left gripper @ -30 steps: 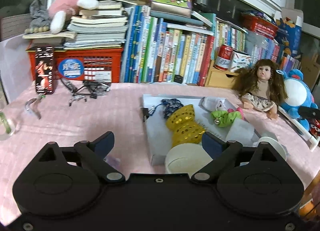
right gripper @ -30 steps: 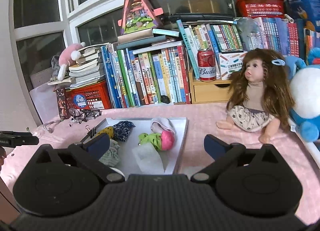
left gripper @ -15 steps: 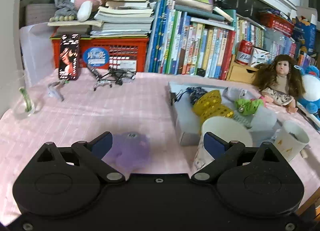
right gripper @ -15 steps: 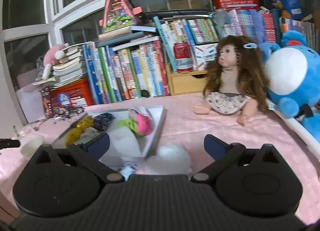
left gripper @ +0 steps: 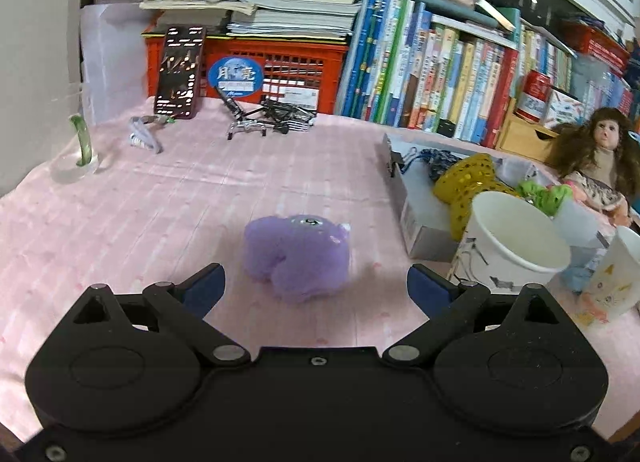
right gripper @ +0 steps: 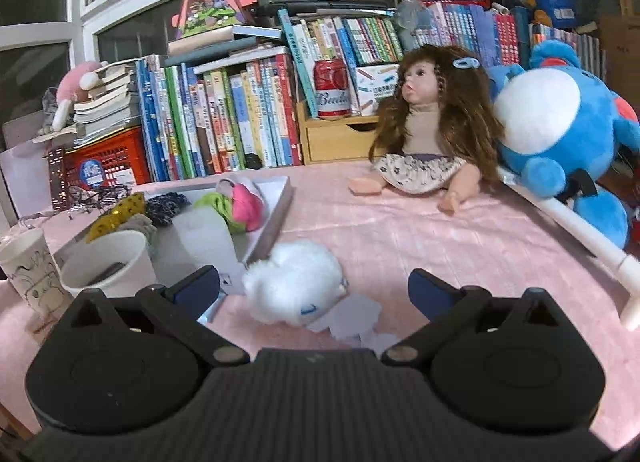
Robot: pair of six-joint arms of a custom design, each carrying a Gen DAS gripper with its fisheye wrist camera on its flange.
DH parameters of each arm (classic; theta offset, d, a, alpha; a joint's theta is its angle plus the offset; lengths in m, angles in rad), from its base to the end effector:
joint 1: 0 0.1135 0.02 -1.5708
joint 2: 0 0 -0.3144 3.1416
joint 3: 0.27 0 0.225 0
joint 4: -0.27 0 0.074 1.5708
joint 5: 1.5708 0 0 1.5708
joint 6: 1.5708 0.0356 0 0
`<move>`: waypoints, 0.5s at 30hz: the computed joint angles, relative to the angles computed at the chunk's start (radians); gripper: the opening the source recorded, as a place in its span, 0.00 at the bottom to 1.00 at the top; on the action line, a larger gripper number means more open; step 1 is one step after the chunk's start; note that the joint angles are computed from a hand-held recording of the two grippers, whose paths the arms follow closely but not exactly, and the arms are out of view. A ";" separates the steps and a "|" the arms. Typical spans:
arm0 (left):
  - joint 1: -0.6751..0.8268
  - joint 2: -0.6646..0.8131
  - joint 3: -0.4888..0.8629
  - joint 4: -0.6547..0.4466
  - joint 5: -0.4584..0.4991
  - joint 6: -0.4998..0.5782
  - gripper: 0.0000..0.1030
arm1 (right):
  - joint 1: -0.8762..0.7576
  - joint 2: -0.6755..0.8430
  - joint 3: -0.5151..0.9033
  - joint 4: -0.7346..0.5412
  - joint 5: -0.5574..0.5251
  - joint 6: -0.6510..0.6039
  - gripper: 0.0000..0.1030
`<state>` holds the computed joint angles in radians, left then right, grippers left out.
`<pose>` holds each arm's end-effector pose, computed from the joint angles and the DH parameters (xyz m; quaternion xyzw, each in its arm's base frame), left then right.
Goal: Organize soft objects
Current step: 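Grasp the white fluffy pompom with the right tool while the left grasps the purple plush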
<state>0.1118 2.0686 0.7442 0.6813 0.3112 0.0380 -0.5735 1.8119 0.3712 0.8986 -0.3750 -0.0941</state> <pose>0.3665 0.0302 0.1294 0.0367 0.8855 -0.1051 0.4511 0.2376 -0.1380 0.1563 0.1140 0.8527 -0.0050 0.5098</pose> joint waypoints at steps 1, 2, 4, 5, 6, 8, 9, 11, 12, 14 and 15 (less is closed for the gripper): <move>-0.002 0.006 0.003 0.007 -0.005 -0.012 0.94 | -0.002 0.010 -0.005 0.012 0.001 0.002 1.00; -0.003 0.015 0.005 0.016 -0.008 -0.027 0.94 | -0.001 0.018 -0.009 0.021 0.001 0.003 1.00; -0.010 0.029 0.017 0.020 -0.020 -0.050 0.94 | 0.003 0.029 -0.013 0.030 0.009 -0.005 1.00; -0.013 0.035 0.025 0.018 -0.028 -0.057 0.94 | 0.008 0.032 -0.013 0.033 0.016 -0.013 1.00; -0.018 0.042 0.036 0.011 -0.038 -0.061 0.94 | 0.014 0.035 -0.013 0.034 0.025 -0.023 1.00; -0.030 0.055 0.060 -0.012 -0.067 -0.065 0.94 | 0.029 0.043 -0.009 0.036 0.045 -0.041 1.00; -0.034 0.062 0.072 -0.018 -0.074 -0.068 0.94 | 0.036 0.048 -0.007 0.038 0.053 -0.051 1.00; -0.039 0.077 0.095 -0.034 -0.078 -0.079 0.94 | 0.047 0.057 -0.001 0.040 0.066 -0.065 1.00; -0.042 0.083 0.108 -0.044 -0.079 -0.085 0.94 | 0.051 0.062 0.002 0.039 0.071 -0.069 1.00; -0.048 0.094 0.127 -0.056 -0.083 -0.092 0.94 | 0.060 0.068 0.015 0.025 0.077 -0.077 1.00; -0.051 0.100 0.136 -0.059 -0.087 -0.092 0.94 | 0.065 0.071 0.023 0.014 0.084 -0.085 1.00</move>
<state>0.0610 2.1685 0.8797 0.6226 0.2240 -0.0539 -0.5082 1.8828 0.3946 0.9128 -0.2914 -0.1786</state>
